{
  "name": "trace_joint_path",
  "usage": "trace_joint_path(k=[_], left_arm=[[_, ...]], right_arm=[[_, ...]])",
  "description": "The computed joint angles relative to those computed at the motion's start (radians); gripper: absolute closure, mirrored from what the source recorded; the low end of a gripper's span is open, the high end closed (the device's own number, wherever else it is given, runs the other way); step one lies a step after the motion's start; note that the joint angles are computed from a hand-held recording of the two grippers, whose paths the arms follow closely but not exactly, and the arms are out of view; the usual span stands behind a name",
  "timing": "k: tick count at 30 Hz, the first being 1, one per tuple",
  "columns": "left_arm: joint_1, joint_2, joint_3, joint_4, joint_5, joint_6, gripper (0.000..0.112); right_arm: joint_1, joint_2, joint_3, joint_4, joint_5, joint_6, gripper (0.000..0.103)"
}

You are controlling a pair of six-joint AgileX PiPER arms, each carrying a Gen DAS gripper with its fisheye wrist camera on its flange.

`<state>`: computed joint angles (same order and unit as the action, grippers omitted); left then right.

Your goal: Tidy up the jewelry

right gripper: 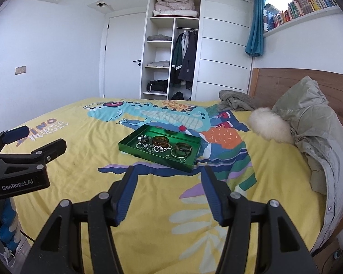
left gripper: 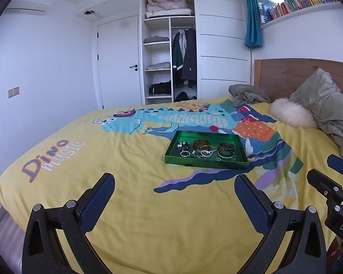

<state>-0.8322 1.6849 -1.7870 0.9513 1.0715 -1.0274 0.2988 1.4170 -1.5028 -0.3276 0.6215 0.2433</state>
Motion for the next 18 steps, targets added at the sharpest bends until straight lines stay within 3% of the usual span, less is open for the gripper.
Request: trace_joint_path(k=[18], left_arm=[[0.013, 0.019, 0.011, -0.005, 0.017, -0.007, 0.01]], right_arm=[[-0.028, 0.035, 0.008, 0.024, -0.011, 0.019, 0.047]])
